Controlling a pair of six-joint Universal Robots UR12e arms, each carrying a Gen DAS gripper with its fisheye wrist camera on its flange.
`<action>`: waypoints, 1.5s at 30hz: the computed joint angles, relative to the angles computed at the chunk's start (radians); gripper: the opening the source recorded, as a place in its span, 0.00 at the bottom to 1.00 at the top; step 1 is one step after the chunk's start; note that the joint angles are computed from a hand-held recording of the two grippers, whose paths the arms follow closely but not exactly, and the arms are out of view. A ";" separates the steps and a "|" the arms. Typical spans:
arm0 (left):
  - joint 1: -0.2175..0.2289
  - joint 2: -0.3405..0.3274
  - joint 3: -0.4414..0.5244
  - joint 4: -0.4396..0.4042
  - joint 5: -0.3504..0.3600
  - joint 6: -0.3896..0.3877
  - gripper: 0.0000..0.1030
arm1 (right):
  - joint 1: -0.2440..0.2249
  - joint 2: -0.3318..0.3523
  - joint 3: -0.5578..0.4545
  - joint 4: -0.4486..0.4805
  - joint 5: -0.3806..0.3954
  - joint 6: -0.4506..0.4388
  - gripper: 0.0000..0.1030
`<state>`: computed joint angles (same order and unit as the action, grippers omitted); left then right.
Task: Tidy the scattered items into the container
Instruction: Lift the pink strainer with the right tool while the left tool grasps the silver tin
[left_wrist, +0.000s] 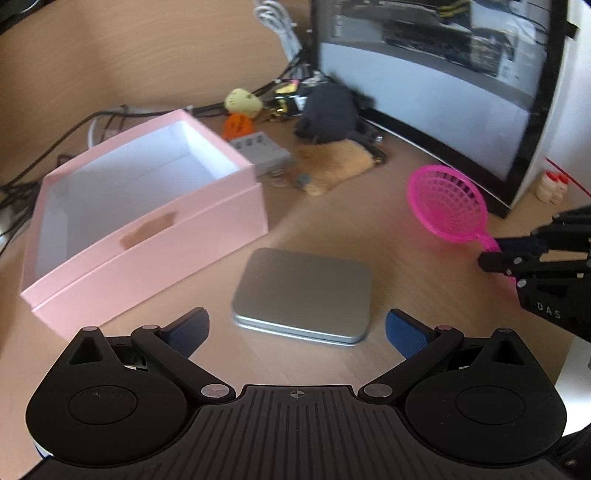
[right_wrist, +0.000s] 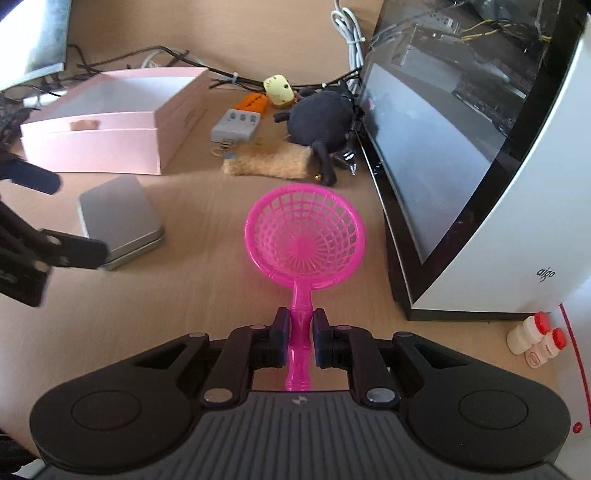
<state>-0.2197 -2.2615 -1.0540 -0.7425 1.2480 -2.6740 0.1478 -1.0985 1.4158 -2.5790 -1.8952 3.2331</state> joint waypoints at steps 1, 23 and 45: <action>-0.001 0.000 -0.003 0.007 -0.003 0.011 1.00 | 0.000 -0.002 0.004 -0.017 -0.002 -0.008 0.21; -0.011 -0.071 0.076 0.006 0.003 -0.040 0.98 | -0.012 -0.032 0.068 -0.180 0.072 -0.070 0.86; 0.015 0.167 -0.181 -0.093 0.286 -0.477 0.96 | -0.035 0.067 -0.053 -0.113 0.066 0.036 0.93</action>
